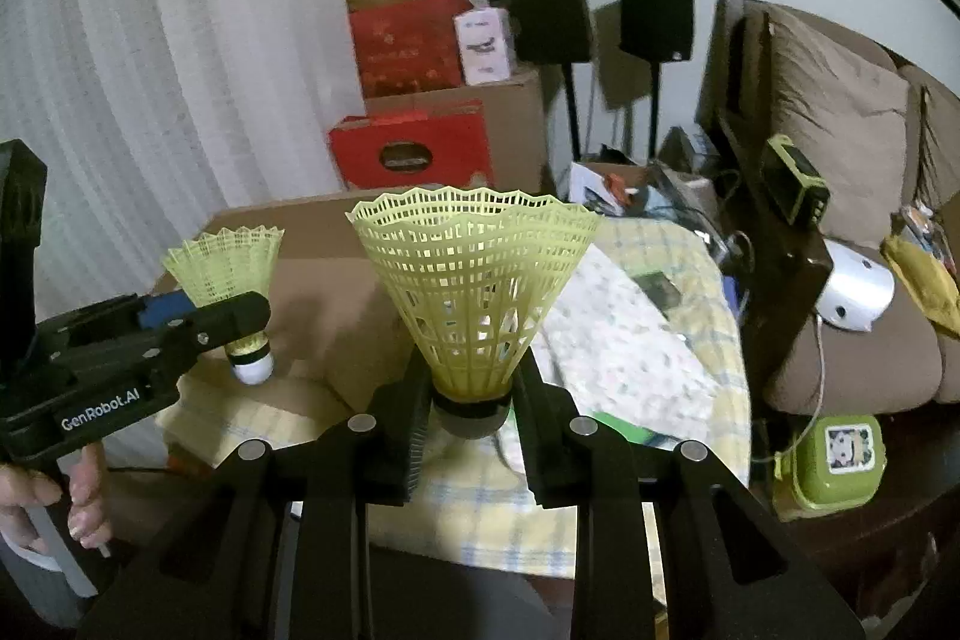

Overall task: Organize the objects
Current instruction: 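Carry both shuttlecocks over the cardboard box and open both grippers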

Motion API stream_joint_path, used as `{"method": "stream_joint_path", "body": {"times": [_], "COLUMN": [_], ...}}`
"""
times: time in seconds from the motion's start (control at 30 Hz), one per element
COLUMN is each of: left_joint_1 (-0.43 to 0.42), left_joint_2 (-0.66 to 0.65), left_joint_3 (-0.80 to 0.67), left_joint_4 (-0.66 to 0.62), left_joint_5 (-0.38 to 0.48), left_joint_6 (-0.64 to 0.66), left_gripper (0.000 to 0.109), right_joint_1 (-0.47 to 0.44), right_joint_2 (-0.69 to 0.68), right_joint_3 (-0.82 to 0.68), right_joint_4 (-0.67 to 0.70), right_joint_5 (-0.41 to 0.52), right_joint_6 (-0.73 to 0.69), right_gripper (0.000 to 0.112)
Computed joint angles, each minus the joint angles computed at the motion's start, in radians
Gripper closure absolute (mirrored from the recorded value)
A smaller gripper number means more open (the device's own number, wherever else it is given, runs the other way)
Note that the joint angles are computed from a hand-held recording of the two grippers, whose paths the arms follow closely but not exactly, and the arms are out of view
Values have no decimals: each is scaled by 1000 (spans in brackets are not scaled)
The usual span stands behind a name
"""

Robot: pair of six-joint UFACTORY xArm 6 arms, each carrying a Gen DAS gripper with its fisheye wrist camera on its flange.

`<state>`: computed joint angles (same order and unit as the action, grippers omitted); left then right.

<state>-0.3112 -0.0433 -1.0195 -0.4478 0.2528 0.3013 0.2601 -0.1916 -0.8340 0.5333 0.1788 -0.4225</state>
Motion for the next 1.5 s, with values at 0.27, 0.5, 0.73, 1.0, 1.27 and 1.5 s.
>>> {"method": "stream_joint_path", "body": {"times": [0.27, 0.5, 0.73, 1.0, 1.27, 1.5], "left_joint_1": [66, 123, 168, 194, 193, 191], "left_joint_2": [0, 15, 57, 149, 238, 291], "left_joint_3": [-2, -14, -52, -119, -190, -233], "left_joint_4": [23, 48, 61, 69, 50, 77], "left_joint_5": [-10, -16, -3, 31, 68, 79], "left_joint_6": [-27, -40, -44, -60, -65, -98], "left_gripper": [73, 72, 72, 71, 71, 68], "right_joint_1": [63, 101, 137, 165, 170, 168], "right_joint_2": [68, 139, 234, 355, 456, 502], "right_joint_3": [-86, -166, -256, -364, -435, -457], "right_joint_4": [-72, -144, -181, -134, -112, -105], "right_joint_5": [7, 11, 24, 73, 107, 109], "right_joint_6": [78, 148, 201, 174, 162, 159], "right_gripper": [86, 86, 86, 86, 86, 83]}}
